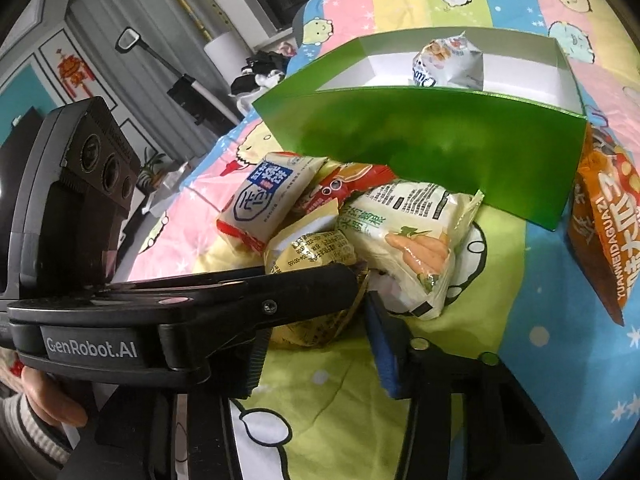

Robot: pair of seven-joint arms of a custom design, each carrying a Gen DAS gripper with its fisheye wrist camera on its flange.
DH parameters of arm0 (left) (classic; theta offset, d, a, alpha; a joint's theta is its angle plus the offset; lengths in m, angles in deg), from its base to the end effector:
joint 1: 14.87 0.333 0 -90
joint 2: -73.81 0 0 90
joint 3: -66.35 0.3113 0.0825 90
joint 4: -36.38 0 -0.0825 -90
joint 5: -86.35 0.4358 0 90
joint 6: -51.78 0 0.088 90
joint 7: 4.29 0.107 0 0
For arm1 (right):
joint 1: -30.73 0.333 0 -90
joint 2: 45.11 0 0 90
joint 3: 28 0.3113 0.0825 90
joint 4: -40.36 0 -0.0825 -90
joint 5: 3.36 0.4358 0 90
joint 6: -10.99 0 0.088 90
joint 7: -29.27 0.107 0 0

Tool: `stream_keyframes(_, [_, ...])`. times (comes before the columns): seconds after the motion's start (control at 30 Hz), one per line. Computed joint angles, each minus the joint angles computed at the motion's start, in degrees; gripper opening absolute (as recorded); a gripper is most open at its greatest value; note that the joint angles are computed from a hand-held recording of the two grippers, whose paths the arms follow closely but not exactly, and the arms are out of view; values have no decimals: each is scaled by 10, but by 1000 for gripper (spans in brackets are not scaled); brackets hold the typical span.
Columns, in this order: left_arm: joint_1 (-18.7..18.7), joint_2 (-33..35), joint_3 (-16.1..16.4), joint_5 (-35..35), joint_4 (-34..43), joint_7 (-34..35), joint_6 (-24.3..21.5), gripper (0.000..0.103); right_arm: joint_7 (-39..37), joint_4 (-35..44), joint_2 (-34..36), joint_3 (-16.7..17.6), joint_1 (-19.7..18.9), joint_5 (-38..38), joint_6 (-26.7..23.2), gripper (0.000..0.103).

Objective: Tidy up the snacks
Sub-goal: 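Grasp the yellow-gold snack bag with the right gripper, then carry the yellow-gold bag into the green box and open the right gripper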

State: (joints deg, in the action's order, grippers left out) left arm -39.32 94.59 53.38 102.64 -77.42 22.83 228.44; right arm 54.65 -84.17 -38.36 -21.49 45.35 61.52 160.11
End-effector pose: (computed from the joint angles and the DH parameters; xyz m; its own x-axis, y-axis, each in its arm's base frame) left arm 0.5407 -0.4303 0.3326 0.0497 -0.8416 0.5378 -0.8532 -0.3157 -0.4152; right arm 0.5751 0.2019 0.3233 0.6055 -0.7089 -0.3617 -0.7382 -0.3303 -0.5882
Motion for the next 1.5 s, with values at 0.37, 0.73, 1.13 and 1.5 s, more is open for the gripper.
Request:
stream_keyframes(0.37, [-36, -21, 32, 41, -10, -33, -3, 51, -25, -21, -23, -1, 4, 27, 8, 37])
stream_keyframes(0.73, [-74, -59, 68, 133, -24, -113, -1, 51, -67, -74, -92, -16, 29, 54, 31, 37])
stream_keyframes(1.13, [-52, -62, 56, 218, 13, -146, -15, 51, -105, -62, -112, -30, 44, 81, 50, 37])
stream_keyframes(1.5, [-19, -29, 41, 201, 86, -70, -34, 51, -130, 16, -67, -24, 36, 112, 70, 37])
